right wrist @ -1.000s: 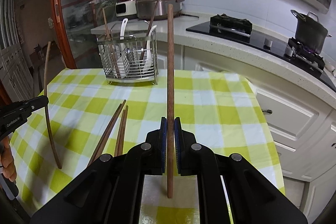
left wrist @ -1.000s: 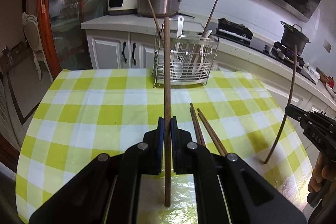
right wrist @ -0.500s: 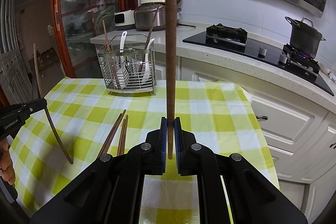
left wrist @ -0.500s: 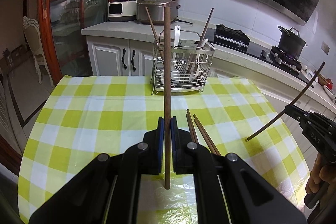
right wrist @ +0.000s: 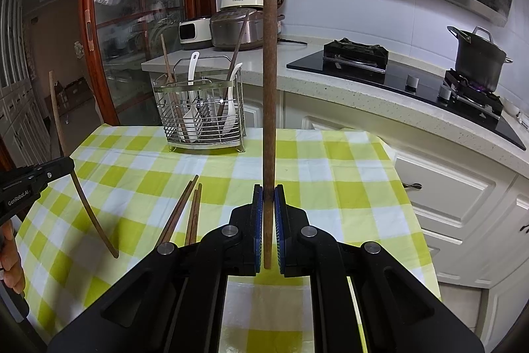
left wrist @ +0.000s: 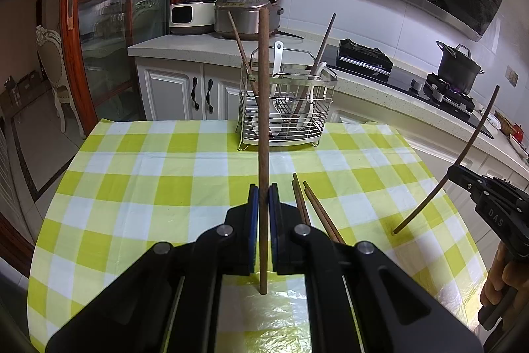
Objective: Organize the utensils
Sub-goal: 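Lift both held chopsticks upright and carry them toward the wire rack, then lower both chopsticks into the wire rack and open both tools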
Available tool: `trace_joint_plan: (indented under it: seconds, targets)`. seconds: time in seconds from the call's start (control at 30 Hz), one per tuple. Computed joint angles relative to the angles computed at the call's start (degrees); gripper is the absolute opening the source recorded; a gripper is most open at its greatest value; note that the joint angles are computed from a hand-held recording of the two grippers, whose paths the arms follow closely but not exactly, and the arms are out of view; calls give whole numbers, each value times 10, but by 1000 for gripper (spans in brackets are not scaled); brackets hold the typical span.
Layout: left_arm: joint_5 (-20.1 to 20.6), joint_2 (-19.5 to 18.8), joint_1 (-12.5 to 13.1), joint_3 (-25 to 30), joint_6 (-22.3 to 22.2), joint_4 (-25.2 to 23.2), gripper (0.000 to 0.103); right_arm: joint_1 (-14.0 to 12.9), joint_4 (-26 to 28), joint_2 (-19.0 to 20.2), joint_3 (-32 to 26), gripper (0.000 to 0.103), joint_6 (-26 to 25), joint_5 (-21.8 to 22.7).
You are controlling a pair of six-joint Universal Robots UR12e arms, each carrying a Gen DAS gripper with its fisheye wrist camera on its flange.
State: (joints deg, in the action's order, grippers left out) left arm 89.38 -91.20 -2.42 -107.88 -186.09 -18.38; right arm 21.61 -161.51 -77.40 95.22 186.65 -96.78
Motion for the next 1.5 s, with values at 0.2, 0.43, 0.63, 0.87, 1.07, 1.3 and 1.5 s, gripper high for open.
trace_joint_plan:
  seconds: [0.2,0.43,0.63,0.87,1.07,1.3,1.5]
  targets:
    - [0,0,0,0,0,1,7,0,-3,0,-1,10,2,-1]
    - [-3,-8,-3,11,-1,8,7,0,-7,5,-9,9,5,-4]
    - [-14,-24,-2,33,3,15,7,2,-10,18,-31,10,-1,-7]
    - [-18,-47,-1,80,25,28,7,1,-5,47,-88,10,3,-9]
    - [-19,-72,1,136,44,37,6,-1,5,76,-154,9,7,12]
    - [-25,-101,5,200,54,47,6,2,19,120,-250,10,-10,21]
    - [-28,-129,13,242,40,48,6,1,41,153,-311,9,-6,36]
